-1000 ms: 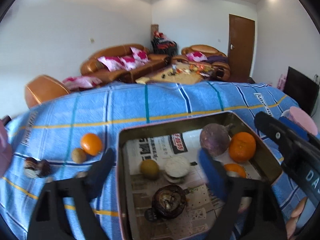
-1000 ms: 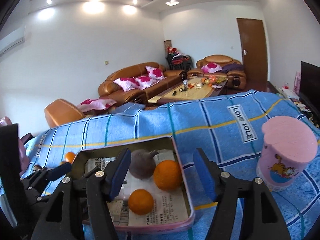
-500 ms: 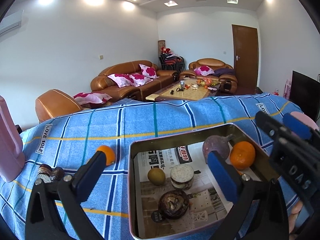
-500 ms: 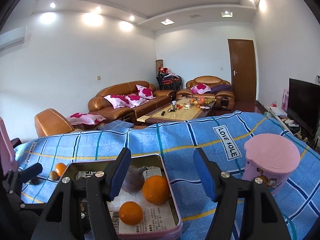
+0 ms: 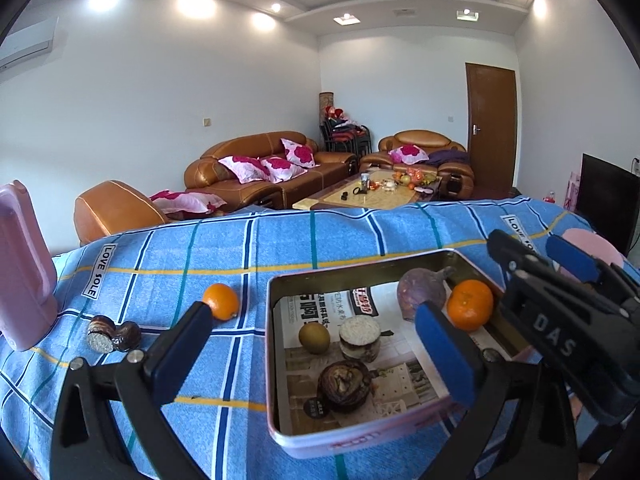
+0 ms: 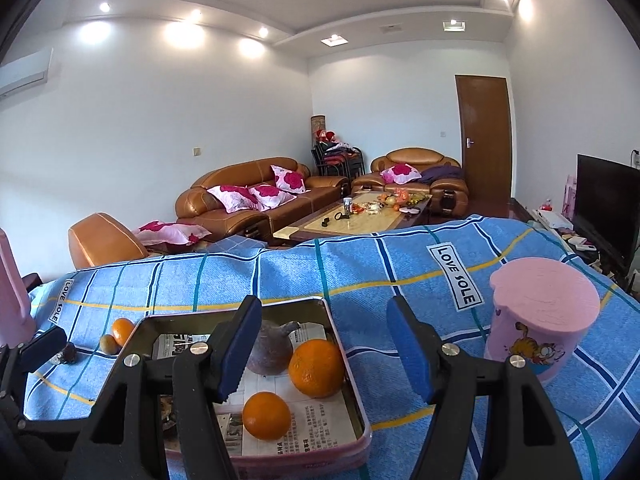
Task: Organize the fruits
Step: 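Withdraw both grippers from the tin box toward the remaining items, then move the right gripper to the dark round fruit and close on it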
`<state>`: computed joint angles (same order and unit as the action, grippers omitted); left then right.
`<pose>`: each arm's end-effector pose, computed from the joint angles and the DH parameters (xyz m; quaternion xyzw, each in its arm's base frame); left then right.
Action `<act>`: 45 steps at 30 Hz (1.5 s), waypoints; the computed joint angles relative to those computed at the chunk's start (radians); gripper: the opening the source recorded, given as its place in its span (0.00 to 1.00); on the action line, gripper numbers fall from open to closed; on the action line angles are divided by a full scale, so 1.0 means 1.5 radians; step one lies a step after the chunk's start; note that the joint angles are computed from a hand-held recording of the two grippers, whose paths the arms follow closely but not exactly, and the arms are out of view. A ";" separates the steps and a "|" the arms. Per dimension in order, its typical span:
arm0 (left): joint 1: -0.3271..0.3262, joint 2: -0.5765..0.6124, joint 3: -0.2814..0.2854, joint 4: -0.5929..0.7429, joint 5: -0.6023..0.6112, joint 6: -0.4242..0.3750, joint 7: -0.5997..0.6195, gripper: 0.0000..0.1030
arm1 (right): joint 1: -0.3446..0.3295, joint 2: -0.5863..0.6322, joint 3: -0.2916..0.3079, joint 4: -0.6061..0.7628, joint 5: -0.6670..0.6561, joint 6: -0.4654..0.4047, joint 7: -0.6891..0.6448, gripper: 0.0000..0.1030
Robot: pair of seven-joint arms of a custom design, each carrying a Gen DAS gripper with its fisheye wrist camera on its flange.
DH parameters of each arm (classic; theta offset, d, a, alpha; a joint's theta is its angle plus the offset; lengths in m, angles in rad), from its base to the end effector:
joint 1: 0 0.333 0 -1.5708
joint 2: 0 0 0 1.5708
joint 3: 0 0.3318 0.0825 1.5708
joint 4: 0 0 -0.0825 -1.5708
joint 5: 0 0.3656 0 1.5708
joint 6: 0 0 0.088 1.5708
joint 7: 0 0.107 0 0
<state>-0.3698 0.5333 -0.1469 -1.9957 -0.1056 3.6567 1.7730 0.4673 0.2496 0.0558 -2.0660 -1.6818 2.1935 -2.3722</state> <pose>0.5800 -0.2964 0.3603 -0.4215 0.7326 -0.4487 0.2904 0.5274 0.2617 0.3589 -0.3845 0.7226 -0.4804 0.3150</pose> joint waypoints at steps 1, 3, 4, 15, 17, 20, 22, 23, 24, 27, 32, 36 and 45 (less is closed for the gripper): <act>0.004 -0.002 -0.004 -0.005 0.004 0.004 -0.003 1.00 | 0.004 0.001 0.002 0.001 0.006 -0.010 -0.004 0.65; 0.007 -0.009 -0.005 -0.016 0.007 0.004 -0.005 1.00 | 0.012 0.004 0.005 0.004 0.015 -0.028 -0.011 0.65; 0.012 -0.012 -0.008 -0.019 0.012 0.000 -0.008 1.00 | 0.014 0.004 0.005 0.005 0.019 -0.031 -0.013 0.65; 0.059 -0.043 -0.033 -0.071 0.070 -0.005 -0.065 1.00 | 0.037 -0.005 0.015 -0.008 0.047 -0.058 -0.005 0.65; 0.070 -0.051 -0.036 -0.082 0.075 -0.017 -0.079 1.00 | 0.040 -0.008 0.018 -0.012 0.054 -0.059 -0.008 0.65; 0.096 -0.067 -0.047 -0.103 0.095 -0.031 -0.108 1.00 | 0.045 -0.012 0.022 -0.017 0.068 -0.056 -0.017 0.65; 0.111 -0.072 -0.049 -0.110 0.125 -0.022 -0.109 1.00 | 0.040 -0.017 0.023 -0.019 0.071 -0.029 -0.021 0.65; 0.113 -0.073 -0.045 -0.109 0.134 -0.012 -0.104 1.00 | 0.036 -0.017 0.022 -0.016 0.077 -0.017 -0.031 0.65; 0.108 -0.073 -0.037 -0.106 0.135 -0.003 -0.094 1.00 | 0.032 -0.017 0.020 -0.009 0.080 -0.001 -0.041 0.65; 0.087 -0.068 -0.004 -0.073 0.109 0.005 -0.052 1.00 | 0.032 -0.010 0.015 0.021 0.075 -0.003 -0.043 0.65; 0.107 -0.027 0.005 0.022 0.081 -0.033 -0.054 1.00 | 0.033 0.039 0.002 0.114 0.070 0.022 -0.060 0.65; 0.080 0.022 0.049 0.097 0.019 -0.074 -0.038 1.00 | 0.044 0.114 -0.022 0.216 0.082 0.059 -0.049 0.65; 0.116 0.070 0.062 0.128 -0.001 -0.085 -0.054 1.00 | 0.101 0.249 -0.080 0.387 0.136 0.089 -0.053 0.65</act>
<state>-0.1960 0.6385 -0.0537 -1.8043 -0.1072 3.5293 1.6927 0.6193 0.6235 -0.0637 -1.4857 -1.4773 2.3277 -2.4522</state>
